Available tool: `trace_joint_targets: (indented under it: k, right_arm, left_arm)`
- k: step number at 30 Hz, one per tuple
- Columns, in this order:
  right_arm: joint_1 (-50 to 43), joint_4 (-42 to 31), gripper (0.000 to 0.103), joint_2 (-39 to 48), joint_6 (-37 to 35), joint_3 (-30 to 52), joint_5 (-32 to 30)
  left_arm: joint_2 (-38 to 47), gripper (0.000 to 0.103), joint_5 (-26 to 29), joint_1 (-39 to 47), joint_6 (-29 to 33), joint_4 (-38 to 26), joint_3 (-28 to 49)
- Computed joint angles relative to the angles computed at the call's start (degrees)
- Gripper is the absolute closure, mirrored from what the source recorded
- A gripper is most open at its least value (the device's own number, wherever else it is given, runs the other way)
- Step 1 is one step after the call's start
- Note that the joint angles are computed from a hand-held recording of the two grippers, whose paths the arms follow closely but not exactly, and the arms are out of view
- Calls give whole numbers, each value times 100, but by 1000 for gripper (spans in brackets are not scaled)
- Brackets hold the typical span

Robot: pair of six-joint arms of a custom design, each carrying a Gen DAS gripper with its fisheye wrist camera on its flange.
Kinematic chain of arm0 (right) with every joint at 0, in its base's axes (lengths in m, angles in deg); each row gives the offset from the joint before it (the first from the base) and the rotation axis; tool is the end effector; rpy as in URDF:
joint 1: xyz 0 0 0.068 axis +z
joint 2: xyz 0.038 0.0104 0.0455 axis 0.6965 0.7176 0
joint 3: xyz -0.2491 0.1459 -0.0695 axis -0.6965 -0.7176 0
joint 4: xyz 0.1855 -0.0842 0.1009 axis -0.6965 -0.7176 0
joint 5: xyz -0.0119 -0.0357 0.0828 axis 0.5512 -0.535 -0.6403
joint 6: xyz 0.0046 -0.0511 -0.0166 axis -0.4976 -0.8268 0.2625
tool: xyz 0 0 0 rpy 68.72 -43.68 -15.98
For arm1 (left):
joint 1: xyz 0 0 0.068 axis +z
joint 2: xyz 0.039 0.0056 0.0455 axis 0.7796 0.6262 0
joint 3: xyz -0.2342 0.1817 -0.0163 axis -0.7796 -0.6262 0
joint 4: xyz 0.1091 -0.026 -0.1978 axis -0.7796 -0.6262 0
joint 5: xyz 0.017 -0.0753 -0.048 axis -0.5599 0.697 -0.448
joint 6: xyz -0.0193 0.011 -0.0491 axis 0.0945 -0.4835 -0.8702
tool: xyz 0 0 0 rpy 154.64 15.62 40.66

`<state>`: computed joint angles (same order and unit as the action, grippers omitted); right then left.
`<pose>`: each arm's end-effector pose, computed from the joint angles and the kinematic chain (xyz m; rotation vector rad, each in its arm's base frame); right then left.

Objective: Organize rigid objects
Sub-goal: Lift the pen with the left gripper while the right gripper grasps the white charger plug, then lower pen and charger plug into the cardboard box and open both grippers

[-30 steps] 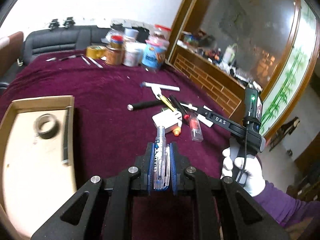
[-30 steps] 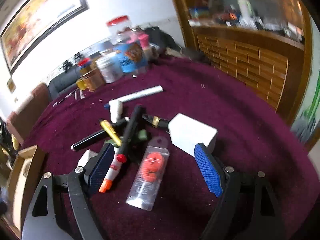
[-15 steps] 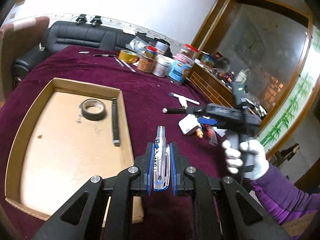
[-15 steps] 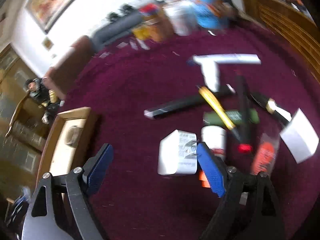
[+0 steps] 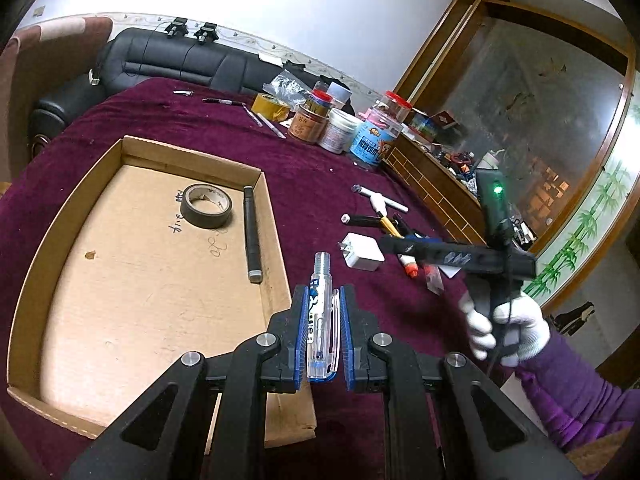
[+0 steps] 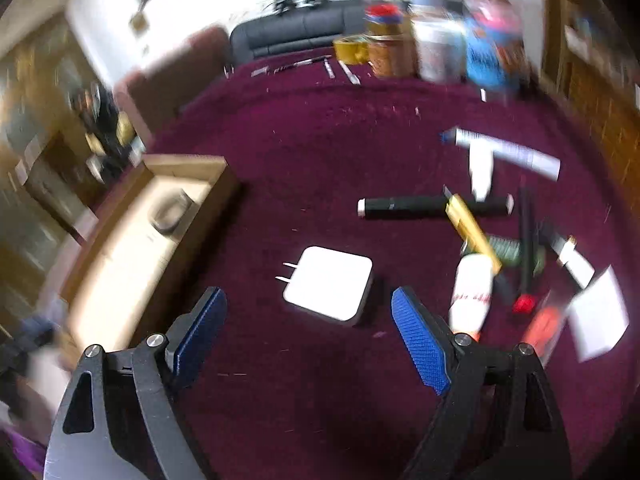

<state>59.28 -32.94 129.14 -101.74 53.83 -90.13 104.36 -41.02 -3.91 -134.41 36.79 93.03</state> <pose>0.3310 0.1022 0.1237 -0.7768 2.4336 0.4565 0.1319 -0.1604 0.1207 -0.2223 2.1861 -0.5464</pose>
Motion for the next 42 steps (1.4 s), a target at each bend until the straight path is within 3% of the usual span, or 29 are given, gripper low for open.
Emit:
trace_joint_targets:
  k: [3, 7, 8, 9, 14, 19, 23, 27, 33, 37, 42]
  right_arm:
    - [458, 307, 17, 111, -1084, -10, 1009]
    - [597, 60, 20, 466, -2047, 438, 1358]
    - [637, -123, 28, 611, -2097, 659, 1366]
    - [659, -331, 46, 780, -2140, 887, 1347]
    - [783, -458, 53, 952, -2108, 1119, 1303]
    - [963, -354, 47, 1026, -2261, 1133, 1588]
    - [872, -690, 44, 1238, -2299, 1488, 1660]
    - [648, -1502, 46, 1387, -1879, 2048, 1164]
    - [463, -1303, 54, 1063, -1306, 1486, 971]
    - [157, -1379, 56, 902, -869, 1369, 407]
    - [209, -1205, 51, 920, -1144, 1131, 514]
  left_arm:
    - [-191, 91, -97, -56, -66, -234, -11]
    - [-192, 91, -60, 10, -156, -15, -151]
    - [-156, 91, -25, 51, -176, 13, -155]
    - [-122, 91, 16, 89, -184, 34, -161]
    - [-23, 91, 217, 296, -206, 48, -182]
    - [45, 91, 320, 379, -242, 101, -199]
    - [79, 91, 281, 305, -330, 63, -175]
    - [33, 91, 191, 260, -415, 125, -281]
    - [-38, 91, 255, 398, -400, 218, -397]
    - [-146, 91, 349, 485, -349, 283, -487]
    - [-242, 91, 321, 483, -385, 224, -549]
